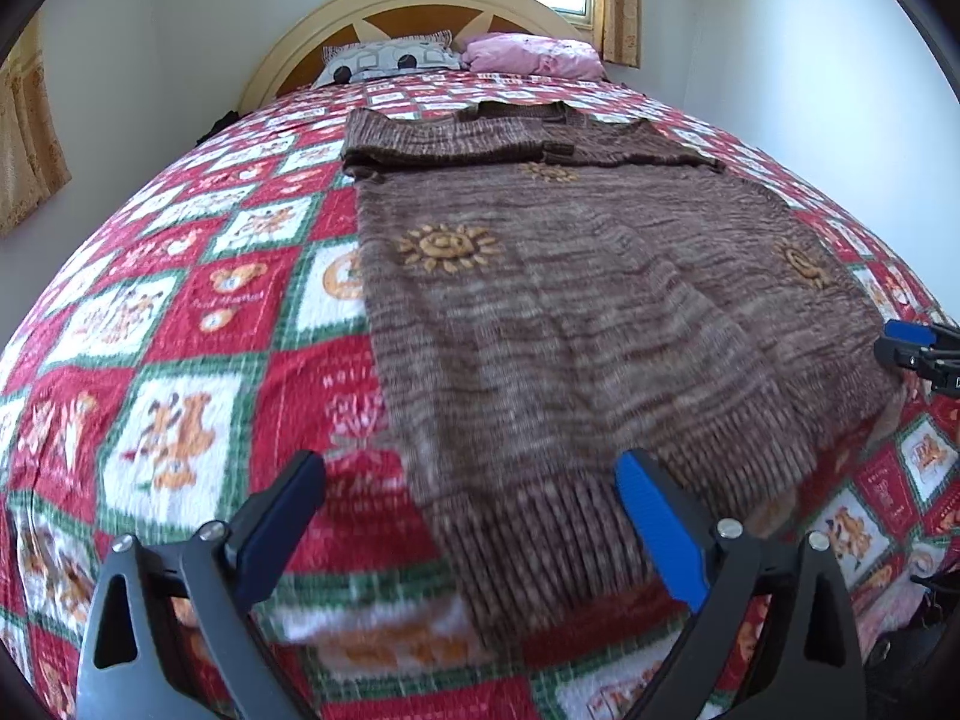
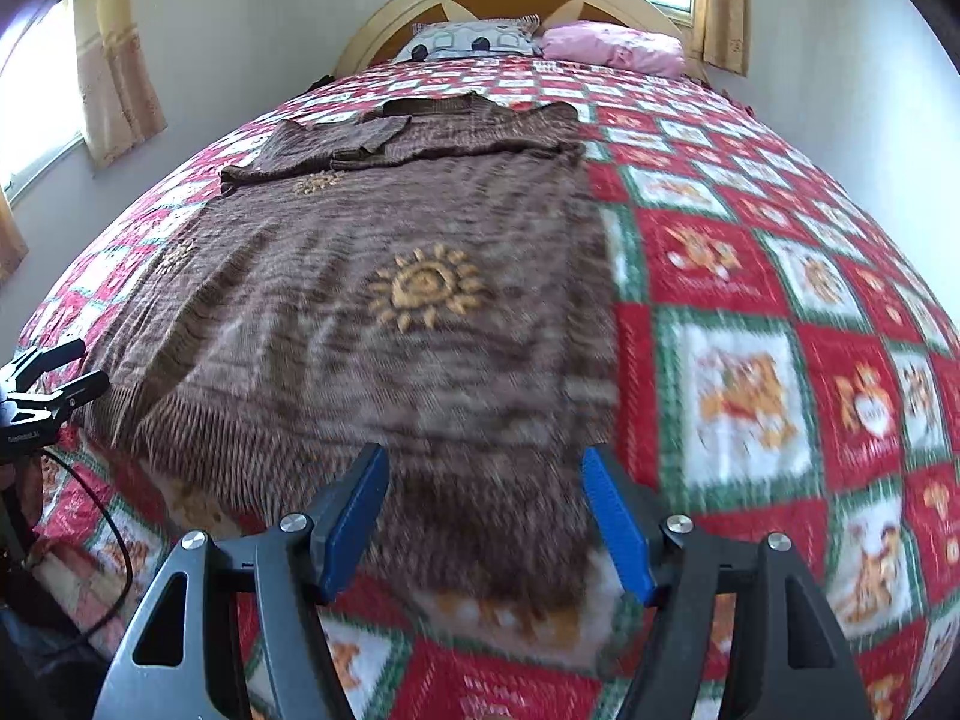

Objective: Fold small clothes
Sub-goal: 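Move both open tools over the sweater toward its hem, then grasp the sweater hem with both tools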

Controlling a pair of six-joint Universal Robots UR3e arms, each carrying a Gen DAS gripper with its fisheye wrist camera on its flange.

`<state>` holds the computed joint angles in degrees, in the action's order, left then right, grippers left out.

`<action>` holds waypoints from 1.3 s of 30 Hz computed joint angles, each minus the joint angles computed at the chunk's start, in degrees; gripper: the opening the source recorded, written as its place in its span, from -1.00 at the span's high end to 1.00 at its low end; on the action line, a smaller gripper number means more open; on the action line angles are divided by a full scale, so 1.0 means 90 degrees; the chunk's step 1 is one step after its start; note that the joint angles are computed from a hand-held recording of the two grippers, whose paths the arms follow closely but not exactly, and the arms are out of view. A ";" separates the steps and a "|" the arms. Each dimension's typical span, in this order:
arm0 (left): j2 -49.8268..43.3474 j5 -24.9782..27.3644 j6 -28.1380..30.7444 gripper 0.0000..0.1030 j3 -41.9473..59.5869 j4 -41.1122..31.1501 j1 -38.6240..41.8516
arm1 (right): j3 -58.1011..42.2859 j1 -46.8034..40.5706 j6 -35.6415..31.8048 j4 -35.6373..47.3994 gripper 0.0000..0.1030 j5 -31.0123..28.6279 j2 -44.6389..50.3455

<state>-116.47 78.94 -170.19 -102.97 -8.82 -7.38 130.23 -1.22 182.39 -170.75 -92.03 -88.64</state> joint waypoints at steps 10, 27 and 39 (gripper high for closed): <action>0.0348 -0.0019 -0.0092 -0.45 -0.0543 0.0193 -0.0013 | 0.1056 -0.0649 -0.0037 0.0012 -0.31 0.0463 -0.0992; 0.0675 -0.0072 -0.0316 -0.23 -0.0875 -0.0007 0.0211 | 0.1154 -0.0721 0.0064 -0.0276 0.18 0.1065 -0.0903; 0.0830 -0.0559 -0.0248 0.37 -0.1006 -0.0291 0.0344 | 0.1262 -0.0976 0.0047 -0.0239 0.59 0.1379 -0.0950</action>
<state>-109.00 73.91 -172.42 -112.02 -11.44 -4.29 141.60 -10.00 182.81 -172.90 -79.62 -97.19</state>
